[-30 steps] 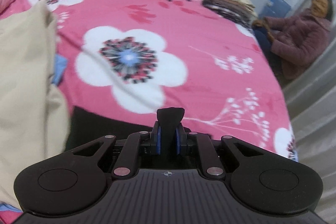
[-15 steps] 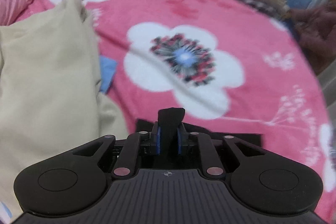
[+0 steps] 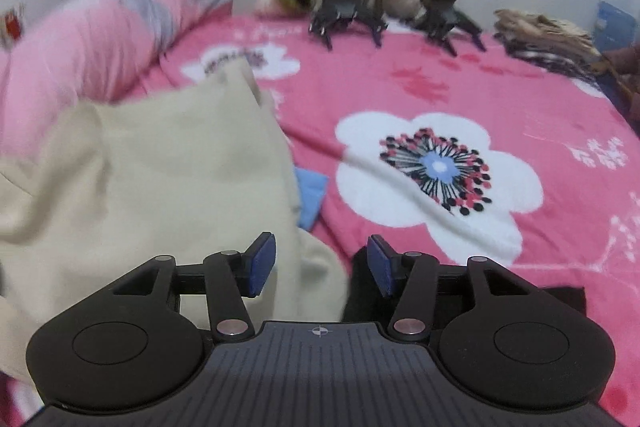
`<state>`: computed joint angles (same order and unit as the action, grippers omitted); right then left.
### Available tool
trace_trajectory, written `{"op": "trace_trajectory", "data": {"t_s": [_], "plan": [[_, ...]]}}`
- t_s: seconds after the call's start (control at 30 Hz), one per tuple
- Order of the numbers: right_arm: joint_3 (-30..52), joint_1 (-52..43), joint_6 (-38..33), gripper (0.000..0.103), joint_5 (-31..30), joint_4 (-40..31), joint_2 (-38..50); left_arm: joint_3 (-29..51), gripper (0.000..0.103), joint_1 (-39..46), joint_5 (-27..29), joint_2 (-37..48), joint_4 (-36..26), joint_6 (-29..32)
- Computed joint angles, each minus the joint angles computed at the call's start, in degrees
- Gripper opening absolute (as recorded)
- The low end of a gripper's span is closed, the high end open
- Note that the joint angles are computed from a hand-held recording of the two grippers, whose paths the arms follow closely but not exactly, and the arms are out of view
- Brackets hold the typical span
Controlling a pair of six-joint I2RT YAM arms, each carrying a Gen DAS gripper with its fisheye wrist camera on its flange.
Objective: Fold clothes
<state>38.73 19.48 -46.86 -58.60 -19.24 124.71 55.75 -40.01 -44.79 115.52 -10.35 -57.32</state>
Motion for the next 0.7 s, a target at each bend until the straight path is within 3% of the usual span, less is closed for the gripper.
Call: {"op": "trace_trajectory", "data": {"t_s": [0.1, 0.23, 0.33, 0.4, 0.47, 0.57, 0.7], "plan": [[-4.7, 3.8, 6.6, 0.057, 0.7, 10.7, -2.1, -4.3, 0.051, -4.5, -0.5, -6.6, -5.9, -6.0], [-7.9, 5.4, 12.8, 0.066, 0.1, 17.3, -3.2, -10.9, 0.053, -11.9, 2.0, -14.7, -11.8, -17.5], [-10.2, 2.9, 12.0, 0.066, -0.1, 17.3, -6.2, -14.7, 0.053, -19.9, 4.3, -17.2, -15.6, -26.1], [-10.4, -2.4, 6.5, 0.066, 0.1, 11.7, -9.0, -15.7, 0.053, -25.9, 4.7, -16.6, -19.5, -32.2], [-9.0, -7.4, 0.9, 0.068, 0.8, 4.2, -10.9, -17.8, 0.053, -30.9, 7.3, -16.7, -18.8, -36.0], [-7.1, -18.7, -12.4, 0.068, 2.0, -6.7, -12.5, -24.3, 0.052, -36.9, 12.0, -20.8, -9.8, -40.5], [-7.8, -28.5, -20.4, 0.068, 11.0, -8.7, -16.3, -27.4, 0.052, -41.6, 14.3, -19.0, 0.3, -45.3]]}}
